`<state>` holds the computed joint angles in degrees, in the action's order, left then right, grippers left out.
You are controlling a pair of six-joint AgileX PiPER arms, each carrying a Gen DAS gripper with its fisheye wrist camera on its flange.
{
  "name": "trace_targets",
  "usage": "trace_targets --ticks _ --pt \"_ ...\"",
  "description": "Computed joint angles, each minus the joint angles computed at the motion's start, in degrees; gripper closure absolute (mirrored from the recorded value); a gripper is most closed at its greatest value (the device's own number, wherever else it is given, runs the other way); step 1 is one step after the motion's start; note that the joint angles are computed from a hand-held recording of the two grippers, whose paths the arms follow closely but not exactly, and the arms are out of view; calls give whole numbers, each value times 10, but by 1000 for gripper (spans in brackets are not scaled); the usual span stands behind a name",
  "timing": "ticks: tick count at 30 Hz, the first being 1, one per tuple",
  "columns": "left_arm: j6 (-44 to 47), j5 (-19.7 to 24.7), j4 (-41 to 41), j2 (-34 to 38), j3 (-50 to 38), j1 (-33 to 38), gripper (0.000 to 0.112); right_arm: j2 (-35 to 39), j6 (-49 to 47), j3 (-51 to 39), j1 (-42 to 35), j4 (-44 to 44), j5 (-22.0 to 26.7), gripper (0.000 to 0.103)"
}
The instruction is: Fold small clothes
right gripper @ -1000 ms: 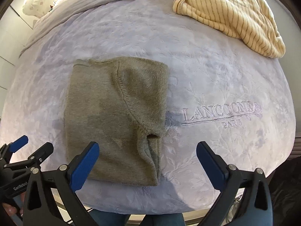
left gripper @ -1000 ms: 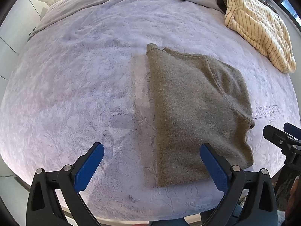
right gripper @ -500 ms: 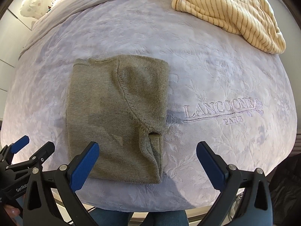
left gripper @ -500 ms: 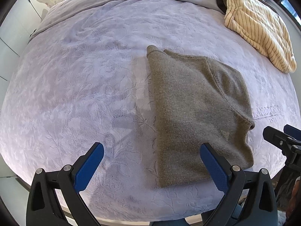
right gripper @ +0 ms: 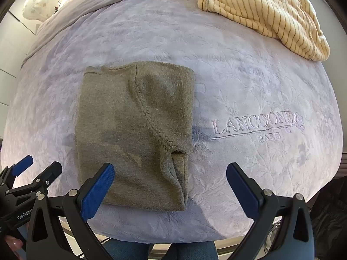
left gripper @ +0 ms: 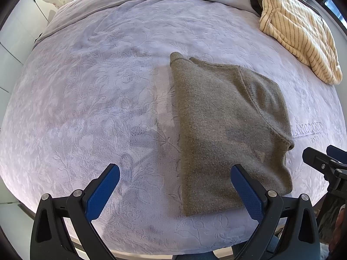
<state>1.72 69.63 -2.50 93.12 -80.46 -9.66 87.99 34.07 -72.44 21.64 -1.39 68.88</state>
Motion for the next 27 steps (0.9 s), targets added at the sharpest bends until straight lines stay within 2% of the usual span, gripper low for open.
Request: trace_targets --ticks 27 --pt "3 -4 4 -5 1 5 10 0 2 2 5 2 -2 0"
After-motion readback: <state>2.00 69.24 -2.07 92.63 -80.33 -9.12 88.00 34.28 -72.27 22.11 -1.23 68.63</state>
